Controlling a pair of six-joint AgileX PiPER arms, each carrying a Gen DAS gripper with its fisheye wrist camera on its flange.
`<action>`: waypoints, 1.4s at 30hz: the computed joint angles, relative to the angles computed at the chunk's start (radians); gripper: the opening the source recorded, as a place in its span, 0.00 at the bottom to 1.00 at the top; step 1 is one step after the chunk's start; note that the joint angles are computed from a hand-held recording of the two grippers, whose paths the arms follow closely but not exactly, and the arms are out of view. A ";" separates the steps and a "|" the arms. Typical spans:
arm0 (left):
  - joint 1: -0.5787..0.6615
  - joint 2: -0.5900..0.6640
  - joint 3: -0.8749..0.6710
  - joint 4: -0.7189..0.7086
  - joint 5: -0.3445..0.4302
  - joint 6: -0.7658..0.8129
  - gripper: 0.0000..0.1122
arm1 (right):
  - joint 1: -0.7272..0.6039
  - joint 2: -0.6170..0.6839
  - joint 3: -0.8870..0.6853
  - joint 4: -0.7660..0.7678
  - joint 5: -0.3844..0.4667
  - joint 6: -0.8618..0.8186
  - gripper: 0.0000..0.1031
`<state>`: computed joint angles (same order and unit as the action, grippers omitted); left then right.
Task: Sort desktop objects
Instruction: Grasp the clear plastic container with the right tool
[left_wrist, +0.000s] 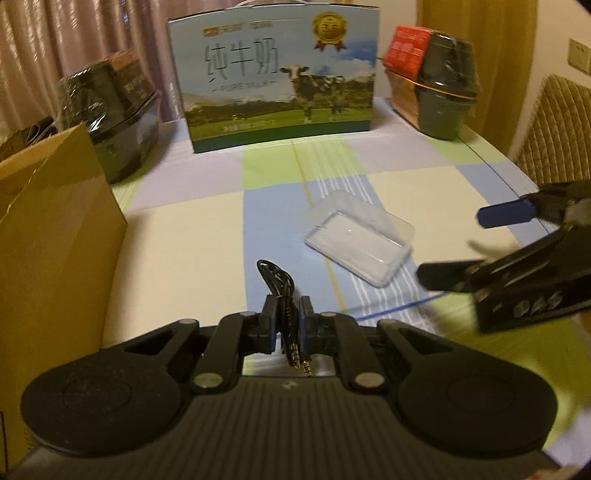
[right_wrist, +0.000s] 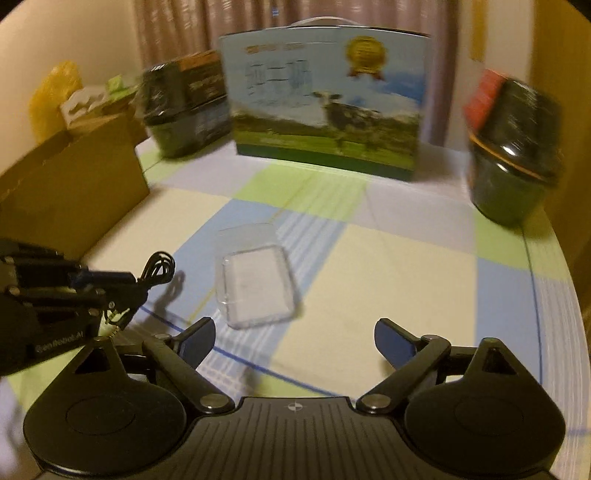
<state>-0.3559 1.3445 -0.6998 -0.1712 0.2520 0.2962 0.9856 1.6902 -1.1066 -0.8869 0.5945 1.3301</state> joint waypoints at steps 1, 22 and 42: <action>0.007 0.002 -0.003 -0.030 0.001 0.025 0.07 | -0.003 0.017 -0.009 -0.015 -0.012 -0.002 0.87; 0.085 0.037 -0.026 -0.301 0.014 0.281 0.07 | -0.020 0.141 -0.156 0.107 0.033 -0.157 0.52; -0.048 -0.515 0.219 -0.182 0.461 0.219 0.07 | 0.503 -0.230 0.187 0.225 0.449 0.290 0.52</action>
